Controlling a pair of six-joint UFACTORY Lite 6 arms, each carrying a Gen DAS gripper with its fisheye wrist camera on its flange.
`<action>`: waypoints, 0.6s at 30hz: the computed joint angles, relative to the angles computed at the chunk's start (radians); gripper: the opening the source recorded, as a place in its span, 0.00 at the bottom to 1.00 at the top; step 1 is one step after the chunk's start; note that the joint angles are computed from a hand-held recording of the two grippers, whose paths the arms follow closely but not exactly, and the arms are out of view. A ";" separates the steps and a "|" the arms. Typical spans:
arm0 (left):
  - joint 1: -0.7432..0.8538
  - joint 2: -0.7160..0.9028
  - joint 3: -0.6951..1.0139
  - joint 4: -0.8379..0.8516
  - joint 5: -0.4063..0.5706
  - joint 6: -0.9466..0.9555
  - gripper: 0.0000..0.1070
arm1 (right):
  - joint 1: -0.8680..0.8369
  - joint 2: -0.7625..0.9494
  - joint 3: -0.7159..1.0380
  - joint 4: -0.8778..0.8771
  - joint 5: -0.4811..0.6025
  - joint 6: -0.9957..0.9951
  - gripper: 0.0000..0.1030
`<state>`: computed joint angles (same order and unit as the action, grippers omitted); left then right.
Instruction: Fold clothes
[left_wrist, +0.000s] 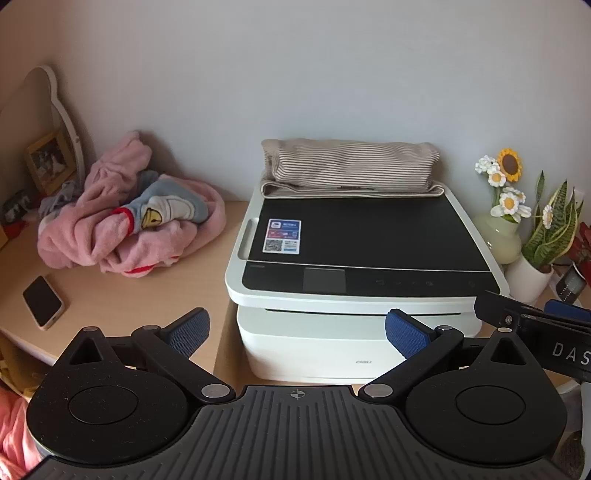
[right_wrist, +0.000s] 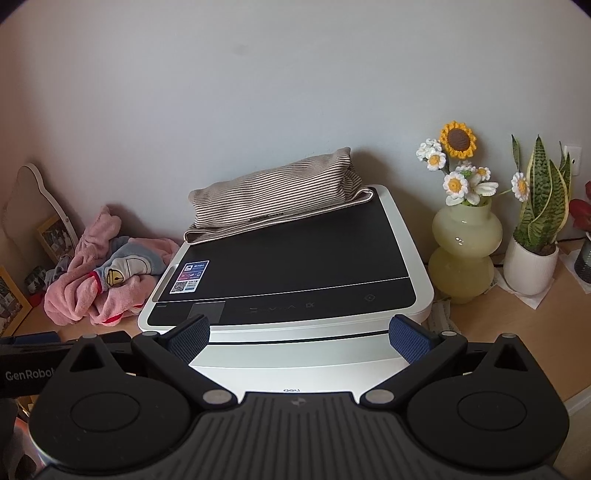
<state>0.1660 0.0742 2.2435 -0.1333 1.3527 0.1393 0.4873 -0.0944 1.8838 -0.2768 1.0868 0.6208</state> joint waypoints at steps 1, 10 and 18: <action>0.000 -0.002 -0.003 -0.002 -0.002 0.003 0.96 | 0.001 0.001 0.001 -0.004 0.002 0.002 1.00; -0.002 0.002 -0.015 -0.010 0.002 0.001 0.96 | 0.006 0.003 0.005 -0.022 0.015 0.011 1.00; 0.016 0.002 -0.019 -0.026 0.005 0.008 0.96 | 0.018 0.006 0.009 -0.026 0.017 0.012 1.00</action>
